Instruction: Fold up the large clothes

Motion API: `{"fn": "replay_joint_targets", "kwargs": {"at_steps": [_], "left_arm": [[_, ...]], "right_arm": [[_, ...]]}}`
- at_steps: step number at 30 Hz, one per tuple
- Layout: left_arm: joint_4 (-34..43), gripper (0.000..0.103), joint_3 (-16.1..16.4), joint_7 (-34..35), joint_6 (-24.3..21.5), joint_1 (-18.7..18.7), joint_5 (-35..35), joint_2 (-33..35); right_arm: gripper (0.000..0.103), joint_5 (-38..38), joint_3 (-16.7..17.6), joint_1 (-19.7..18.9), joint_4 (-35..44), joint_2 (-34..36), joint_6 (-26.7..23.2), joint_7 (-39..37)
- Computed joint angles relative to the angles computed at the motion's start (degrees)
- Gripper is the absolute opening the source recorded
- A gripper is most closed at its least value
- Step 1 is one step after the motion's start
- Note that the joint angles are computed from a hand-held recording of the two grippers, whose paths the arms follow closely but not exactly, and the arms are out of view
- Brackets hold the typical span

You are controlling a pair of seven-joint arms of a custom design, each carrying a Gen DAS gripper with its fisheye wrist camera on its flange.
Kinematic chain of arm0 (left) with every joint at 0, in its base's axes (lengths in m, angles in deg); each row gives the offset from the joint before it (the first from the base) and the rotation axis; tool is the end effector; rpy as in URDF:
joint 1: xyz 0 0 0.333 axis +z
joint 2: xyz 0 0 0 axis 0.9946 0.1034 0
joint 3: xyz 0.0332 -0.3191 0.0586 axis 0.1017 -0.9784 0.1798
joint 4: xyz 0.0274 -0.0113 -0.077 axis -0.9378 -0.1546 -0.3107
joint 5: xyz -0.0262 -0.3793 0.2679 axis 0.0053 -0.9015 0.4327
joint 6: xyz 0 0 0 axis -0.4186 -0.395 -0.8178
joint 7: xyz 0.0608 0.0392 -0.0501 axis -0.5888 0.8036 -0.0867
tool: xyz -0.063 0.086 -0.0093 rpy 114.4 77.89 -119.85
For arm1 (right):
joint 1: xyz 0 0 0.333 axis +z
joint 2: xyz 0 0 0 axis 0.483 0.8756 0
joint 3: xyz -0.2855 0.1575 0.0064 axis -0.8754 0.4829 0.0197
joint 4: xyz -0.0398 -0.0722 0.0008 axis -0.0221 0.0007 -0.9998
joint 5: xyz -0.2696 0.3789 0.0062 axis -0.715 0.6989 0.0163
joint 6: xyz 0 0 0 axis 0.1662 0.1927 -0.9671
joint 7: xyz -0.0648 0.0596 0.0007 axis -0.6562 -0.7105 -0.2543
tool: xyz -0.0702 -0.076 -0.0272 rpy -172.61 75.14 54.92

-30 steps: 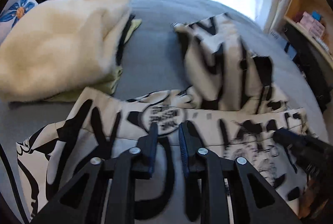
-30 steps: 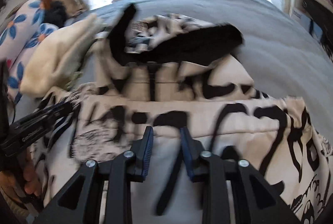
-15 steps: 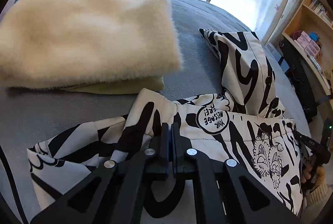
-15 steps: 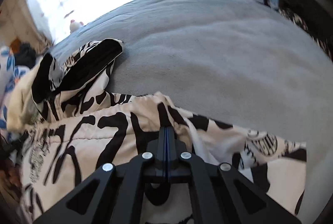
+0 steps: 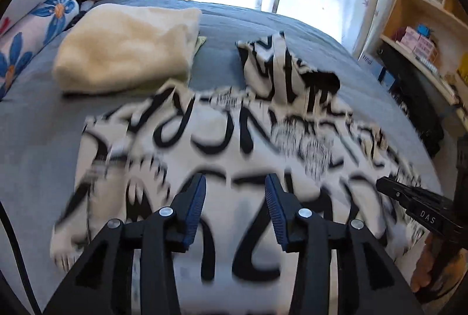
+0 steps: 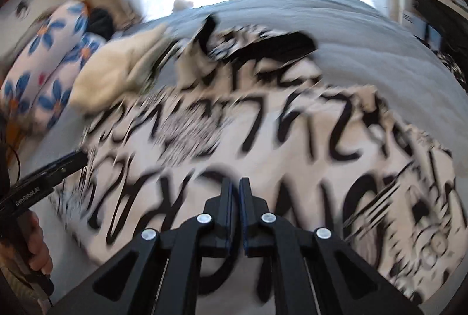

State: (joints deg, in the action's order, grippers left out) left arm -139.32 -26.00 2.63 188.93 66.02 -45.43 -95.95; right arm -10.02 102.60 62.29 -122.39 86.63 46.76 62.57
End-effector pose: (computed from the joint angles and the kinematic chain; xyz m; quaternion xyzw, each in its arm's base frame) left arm 0.5268 -0.2598 0.5934 -0.6328 0.6868 -0.3266 0.1455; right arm 0.4590 0.4796 0.5785 -0.6637 0.6758 -0.1549 0.2807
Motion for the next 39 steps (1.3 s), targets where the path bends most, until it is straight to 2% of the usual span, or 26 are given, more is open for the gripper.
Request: {"fn": "replay_joint_targets", "kwargs": {"at_steps": [4,6,9,13,14,15,16,18,22,28,35,37,38,39], "left_arm": [[-2.53,0.041,-0.42,-3.77,-4.42,1.77,2.95,-1.51],[-3.56,0.041,0.04,-6.35,-5.41,3.33,4.06,-1.84],[-5.22,0.040,1.21,-7.06,-3.03,4.64,4.87,-2.71],[-4.66,0.040,1.58,-6.97,-2.12,6.00,7.21,-2.17],[-4.79,0.040,1.69,-7.04,-1.62,6.17,7.35,-2.21],[-4.85,0.040,1.85,-6.90,-1.30,6.30,7.45,-2.17],[-4.70,0.039,1.91,-6.92,-1.25,6.48,7.63,-1.93],[-4.83,0.037,2.17,-6.87,-0.96,6.65,7.34,-1.85],[-4.91,0.035,2.46,-6.23,-0.14,6.97,7.14,-1.51],[-5.91,0.030,3.04,-5.50,0.18,7.08,6.24,-2.39],[-7.34,0.030,3.68,-5.08,0.21,7.54,6.36,-3.60],[-7.42,0.030,2.84,-6.65,-0.36,8.52,8.18,-3.65],[-7.01,0.036,1.71,-8.83,-1.82,9.79,10.73,-3.42],[-7.13,0.038,2.25,-8.85,-2.18,9.53,10.03,-3.30]], "right_arm": [[0.005,-1.58,-0.04,-0.16,-4.05,-2.67,-1.11,1.58],[0.005,-2.62,-0.25,-1.01,-6.51,-5.33,-5.00,3.43],[0.005,-3.18,-0.94,-2.67,-12.12,-10.22,-7.46,6.68],[0.003,-4.85,-1.56,-5.62,-17.97,-16.94,-13.24,10.02],[0.000,-4.27,-1.56,-6.74,-20.22,-19.26,-12.70,10.68],[0.000,-2.95,-3.56,-6.35,-24.24,-22.84,-8.96,10.95],[0.000,-2.20,-4.03,-6.73,-26.65,-25.19,-7.28,11.17],[0.000,-2.90,-2.82,-7.79,-27.91,-27.09,-9.31,11.45],[0.000,-2.21,-2.57,-7.95,-30.51,-29.88,-8.66,11.03],[0.000,-1.86,-1.53,-8.16,-29.65,-29.56,-10.20,12.10],[0.000,-1.62,-0.98,-7.20,-31.09,-31.67,-11.64,13.52],[0.000,-1.47,-0.99,-7.08,-31.35,-32.01,-11.76,13.93],[0.000,-1.30,-1.04,-7.05,-31.21,-31.92,-11.98,14.08],[0.000,-1.21,-1.08,-7.05,-31.03,-31.77,-12.17,14.15]]}}
